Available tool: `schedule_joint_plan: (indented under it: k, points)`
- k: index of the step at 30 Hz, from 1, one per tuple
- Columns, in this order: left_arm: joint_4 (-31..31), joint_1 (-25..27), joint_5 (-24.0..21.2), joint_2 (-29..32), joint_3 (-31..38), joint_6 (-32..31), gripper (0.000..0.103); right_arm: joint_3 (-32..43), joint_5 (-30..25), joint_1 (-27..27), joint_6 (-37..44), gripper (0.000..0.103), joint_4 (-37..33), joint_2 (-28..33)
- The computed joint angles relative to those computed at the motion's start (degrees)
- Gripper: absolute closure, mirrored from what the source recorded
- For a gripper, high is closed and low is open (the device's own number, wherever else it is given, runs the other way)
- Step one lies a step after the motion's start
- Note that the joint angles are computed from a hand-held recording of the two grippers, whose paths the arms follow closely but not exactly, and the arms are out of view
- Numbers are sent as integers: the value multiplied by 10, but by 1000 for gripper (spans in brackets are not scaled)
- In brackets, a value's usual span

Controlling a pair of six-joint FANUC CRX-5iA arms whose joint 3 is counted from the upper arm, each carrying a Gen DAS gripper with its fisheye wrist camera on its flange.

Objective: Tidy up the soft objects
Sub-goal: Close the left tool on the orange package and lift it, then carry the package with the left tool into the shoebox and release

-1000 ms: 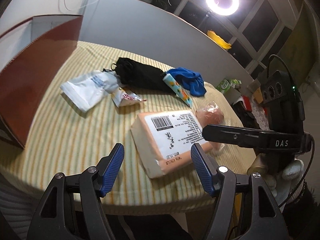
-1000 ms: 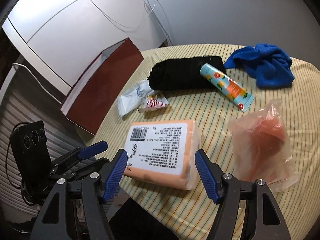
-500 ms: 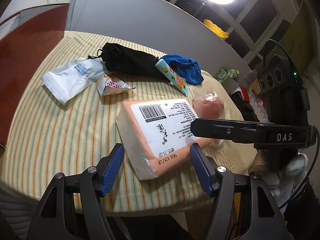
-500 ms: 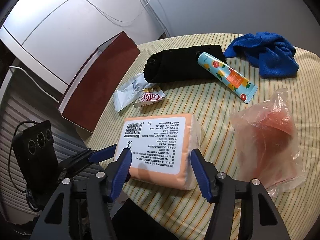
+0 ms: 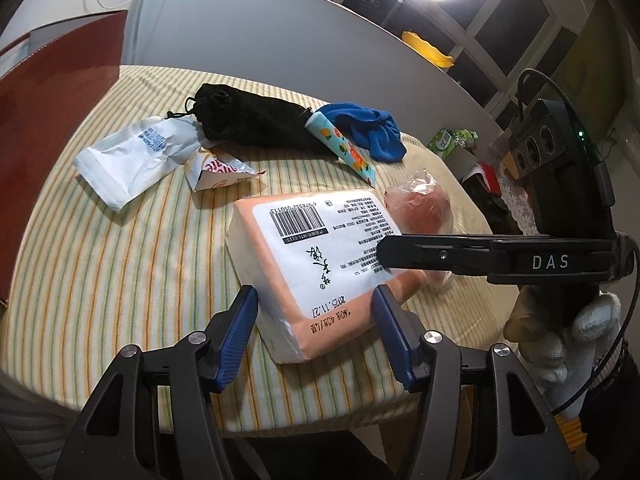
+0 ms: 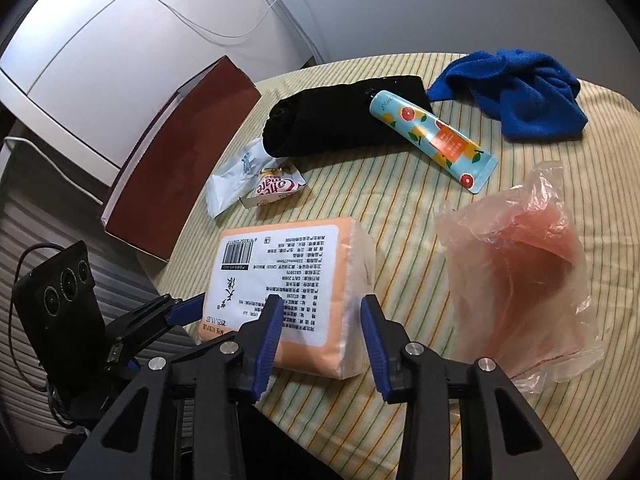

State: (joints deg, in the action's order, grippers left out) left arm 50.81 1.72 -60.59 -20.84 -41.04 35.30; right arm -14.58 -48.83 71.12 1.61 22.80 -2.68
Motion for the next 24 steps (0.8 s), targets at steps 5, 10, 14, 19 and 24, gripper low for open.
schedule_joint_plan:
  k: [5, 10, 14, 19, 24]
  points:
    - [-2, -6, 8, -3, 0, 2, 45, 8, 3, -5, 15, 64, -13, 5]
    - [4, -5, 10, -12, 0, 2, 47, 25, -17, 3, 17, 65, -8, 14]
    - [23, 14, 3, -27, 3, -18, 47, 42, -22, 8, 19, 65, 3, 19]
    - [41, 50, -5, -42, 15, -44, 47, 92, -36, 7, 46, 65, 24, 42]
    - [65, 101, -11, -44, 34, -72, 47, 183, -49, -8, 118, 65, 24, 94]
